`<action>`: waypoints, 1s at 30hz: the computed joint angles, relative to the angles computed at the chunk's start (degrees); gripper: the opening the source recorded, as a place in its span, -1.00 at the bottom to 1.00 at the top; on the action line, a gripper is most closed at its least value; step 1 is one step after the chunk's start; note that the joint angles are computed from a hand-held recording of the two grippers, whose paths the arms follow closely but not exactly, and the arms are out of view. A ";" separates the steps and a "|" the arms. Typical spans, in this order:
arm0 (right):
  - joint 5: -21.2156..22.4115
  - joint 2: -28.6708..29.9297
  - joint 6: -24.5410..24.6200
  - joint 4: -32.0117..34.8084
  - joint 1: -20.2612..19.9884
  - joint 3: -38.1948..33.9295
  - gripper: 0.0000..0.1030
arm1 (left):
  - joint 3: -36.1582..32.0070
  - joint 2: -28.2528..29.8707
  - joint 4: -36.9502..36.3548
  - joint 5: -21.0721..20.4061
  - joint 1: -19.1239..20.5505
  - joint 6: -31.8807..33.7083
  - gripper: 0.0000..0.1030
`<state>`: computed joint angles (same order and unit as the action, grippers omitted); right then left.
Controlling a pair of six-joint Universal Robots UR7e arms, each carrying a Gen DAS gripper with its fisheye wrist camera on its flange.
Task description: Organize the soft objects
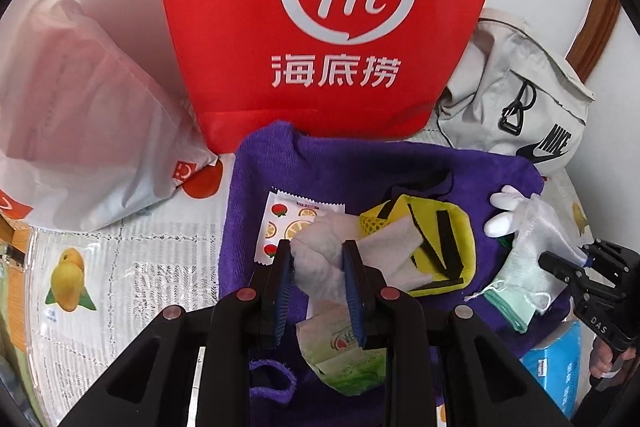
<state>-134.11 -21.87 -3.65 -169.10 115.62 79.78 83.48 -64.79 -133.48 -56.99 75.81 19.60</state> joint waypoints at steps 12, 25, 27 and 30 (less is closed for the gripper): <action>-1.97 -0.17 -4.65 -5.57 1.68 0.68 0.37 | 0.59 0.07 -1.25 1.37 0.07 0.33 0.23; -8.26 -1.96 -0.43 -5.51 4.93 2.40 0.54 | 6.70 -6.69 -2.26 6.09 -4.09 -0.88 0.62; -9.18 -2.63 1.13 -5.25 5.88 3.32 0.54 | 7.92 -8.46 -1.60 5.61 -4.69 -1.83 0.65; -10.48 -3.70 4.10 -4.29 7.46 4.89 0.55 | 10.40 -12.16 0.06 4.77 -5.74 -3.39 0.75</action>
<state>-144.59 -25.57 0.45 -173.39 123.08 84.67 93.88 -76.95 -133.42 -52.22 70.06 16.21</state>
